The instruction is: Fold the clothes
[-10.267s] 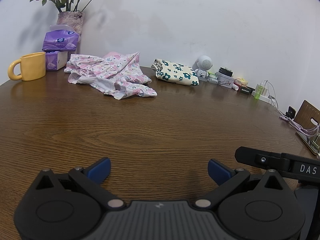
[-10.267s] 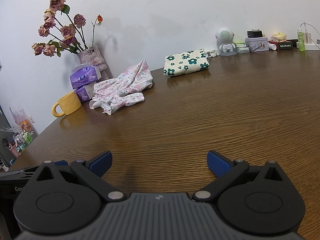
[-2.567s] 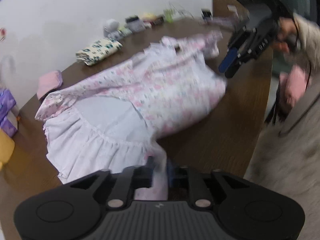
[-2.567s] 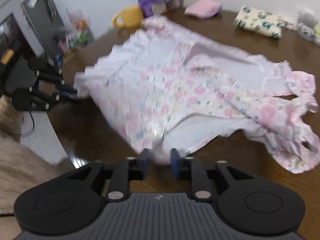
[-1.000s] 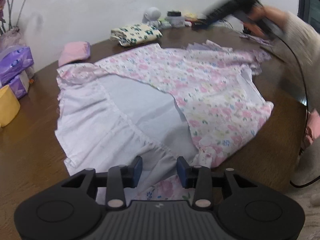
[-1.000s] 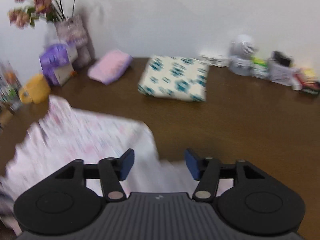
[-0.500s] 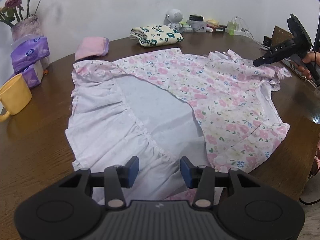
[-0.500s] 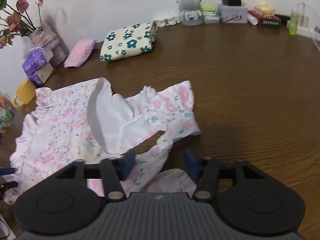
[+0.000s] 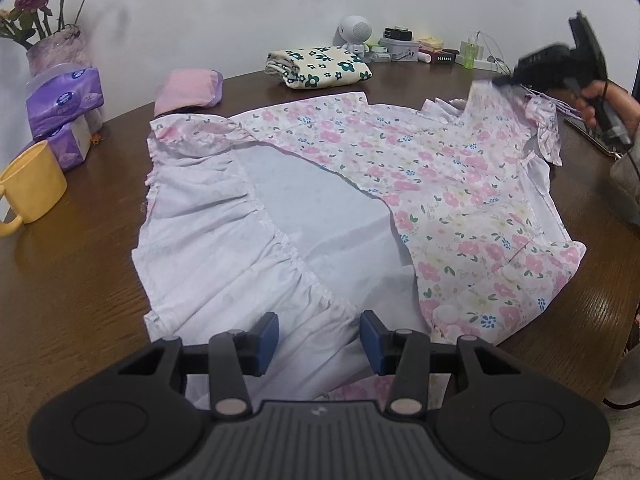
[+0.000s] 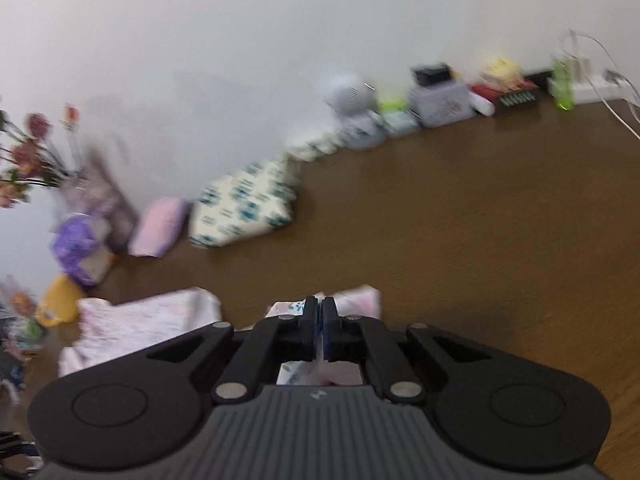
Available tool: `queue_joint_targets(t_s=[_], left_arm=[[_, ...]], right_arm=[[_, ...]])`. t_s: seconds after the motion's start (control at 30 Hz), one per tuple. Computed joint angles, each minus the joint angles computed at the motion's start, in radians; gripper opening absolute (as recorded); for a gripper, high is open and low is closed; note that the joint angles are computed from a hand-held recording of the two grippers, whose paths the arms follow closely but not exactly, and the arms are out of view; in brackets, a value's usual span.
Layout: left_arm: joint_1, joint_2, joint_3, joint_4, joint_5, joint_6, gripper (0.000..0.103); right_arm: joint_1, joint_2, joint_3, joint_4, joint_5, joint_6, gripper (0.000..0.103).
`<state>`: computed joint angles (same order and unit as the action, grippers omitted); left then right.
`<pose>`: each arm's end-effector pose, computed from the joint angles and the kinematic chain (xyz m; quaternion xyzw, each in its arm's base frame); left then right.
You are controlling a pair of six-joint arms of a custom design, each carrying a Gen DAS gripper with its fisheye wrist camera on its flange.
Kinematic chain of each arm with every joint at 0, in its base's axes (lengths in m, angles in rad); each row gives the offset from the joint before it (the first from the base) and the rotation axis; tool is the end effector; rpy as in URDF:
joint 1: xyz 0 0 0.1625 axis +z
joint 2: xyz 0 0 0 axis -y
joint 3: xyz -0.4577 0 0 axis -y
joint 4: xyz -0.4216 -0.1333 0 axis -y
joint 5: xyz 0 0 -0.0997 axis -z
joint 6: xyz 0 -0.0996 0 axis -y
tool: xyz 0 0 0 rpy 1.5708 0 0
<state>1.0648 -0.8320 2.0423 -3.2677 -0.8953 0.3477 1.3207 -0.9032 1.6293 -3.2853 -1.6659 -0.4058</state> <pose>-0.1107 -0.6033 0.0843 0.3064 0.8666 -0.2520 0.3026 -0.0622 -0.7440 0.2707 0.0459 -0.8784 0.4351 0.1922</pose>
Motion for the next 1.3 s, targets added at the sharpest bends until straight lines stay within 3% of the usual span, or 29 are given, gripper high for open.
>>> queue_joint_targets(t_s=[0.1, 0.17, 0.23, 0.3, 0.4, 0.53, 0.67, 0.83, 1.0, 1.07, 1.13, 1.2, 1.3], left_arm=[[0.002, 0.001, -0.001, -0.004, -0.004, 0.001, 0.044], [0.002, 0.001, -0.001, -0.006, -0.003, 0.003, 0.044], [0.000, 0.003, 0.001, -0.013, -0.001, 0.008, 0.044], [0.000, 0.004, 0.002, -0.018, 0.000, 0.010, 0.044], [0.001, 0.004, 0.003, -0.020, -0.002, 0.006, 0.044], [0.003, 0.004, 0.004, -0.025, -0.007, 0.002, 0.044], [0.004, 0.005, 0.008, -0.037, -0.010, -0.001, 0.044], [0.002, 0.007, 0.007, -0.037, -0.005, -0.003, 0.044], [0.001, 0.005, 0.006, -0.026, -0.008, -0.013, 0.044], [0.001, 0.004, 0.005, -0.022, -0.009, -0.016, 0.044], [0.003, 0.003, 0.005, -0.022, -0.012, -0.012, 0.044], [0.002, 0.004, 0.007, -0.027, -0.011, -0.012, 0.044], [0.003, 0.005, 0.009, -0.037, -0.012, -0.007, 0.044]], right_arm=[[-0.002, 0.018, -0.020, 0.038, -0.076, 0.031, 0.006], [-0.018, 0.005, -0.012, 0.078, -0.040, 0.096, 0.017], [-0.034, -0.023, 0.018, 0.083, 0.012, 0.136, 0.042], [-0.042, -0.047, 0.054, 0.066, 0.046, 0.145, 0.044], [-0.042, -0.090, 0.130, 0.032, 0.088, 0.094, 0.054], [-0.043, -0.142, 0.232, -0.010, 0.091, -0.016, 0.066], [-0.070, -0.184, 0.320, -0.038, 0.115, -0.119, 0.068], [-0.113, -0.190, 0.351, -0.036, 0.152, -0.208, 0.068], [-0.140, -0.157, 0.318, -0.014, 0.247, -0.318, 0.064], [-0.135, -0.160, 0.301, 0.056, 0.240, -0.335, 0.047], [-0.127, -0.168, 0.290, 0.128, 0.222, -0.335, 0.006], [-0.118, -0.182, 0.305, 0.133, 0.205, -0.295, 0.005], [-0.111, -0.230, 0.337, 0.158, 0.215, -0.102, 0.006]])
